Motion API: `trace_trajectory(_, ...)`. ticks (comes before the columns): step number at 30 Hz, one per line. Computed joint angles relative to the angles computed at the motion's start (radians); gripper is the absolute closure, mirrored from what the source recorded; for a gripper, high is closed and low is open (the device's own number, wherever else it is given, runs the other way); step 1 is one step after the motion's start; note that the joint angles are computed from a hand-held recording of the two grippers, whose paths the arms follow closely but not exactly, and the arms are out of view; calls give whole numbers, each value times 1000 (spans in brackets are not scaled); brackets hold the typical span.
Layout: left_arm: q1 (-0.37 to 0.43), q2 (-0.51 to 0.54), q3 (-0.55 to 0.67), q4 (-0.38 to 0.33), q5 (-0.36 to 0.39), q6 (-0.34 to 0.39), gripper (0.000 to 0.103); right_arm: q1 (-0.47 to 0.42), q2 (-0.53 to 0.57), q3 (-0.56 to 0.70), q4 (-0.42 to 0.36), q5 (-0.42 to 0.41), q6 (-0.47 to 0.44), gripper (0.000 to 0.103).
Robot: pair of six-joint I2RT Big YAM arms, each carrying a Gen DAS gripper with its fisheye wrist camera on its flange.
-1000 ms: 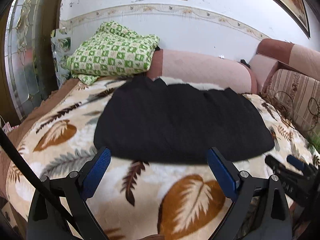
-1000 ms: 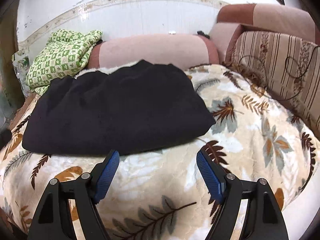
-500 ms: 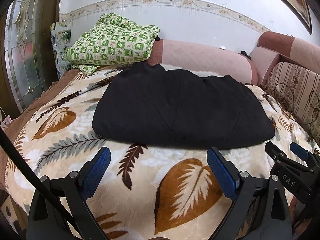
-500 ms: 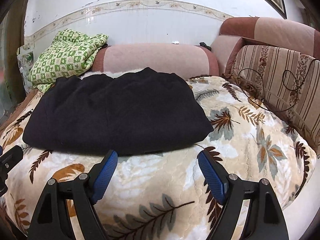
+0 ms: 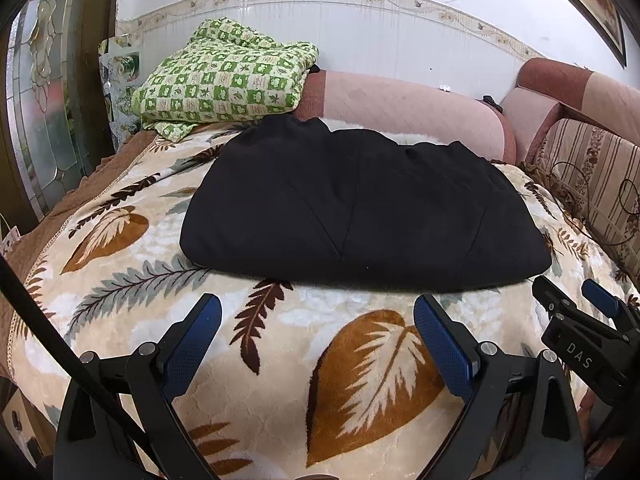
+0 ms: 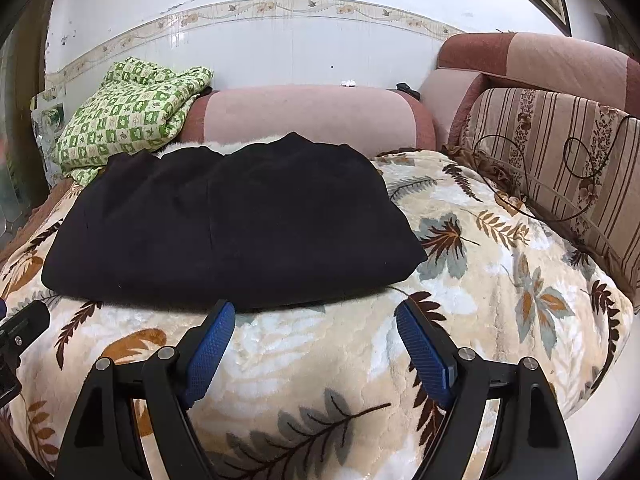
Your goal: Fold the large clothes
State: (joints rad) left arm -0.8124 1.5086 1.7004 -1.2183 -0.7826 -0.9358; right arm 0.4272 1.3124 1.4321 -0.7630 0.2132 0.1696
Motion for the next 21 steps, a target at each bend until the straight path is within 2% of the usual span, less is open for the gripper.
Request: trace_trajectory(21, 8, 2, -7, -18, 14, -25, 7, 5, 0, -1, 6, 11, -13, 16)
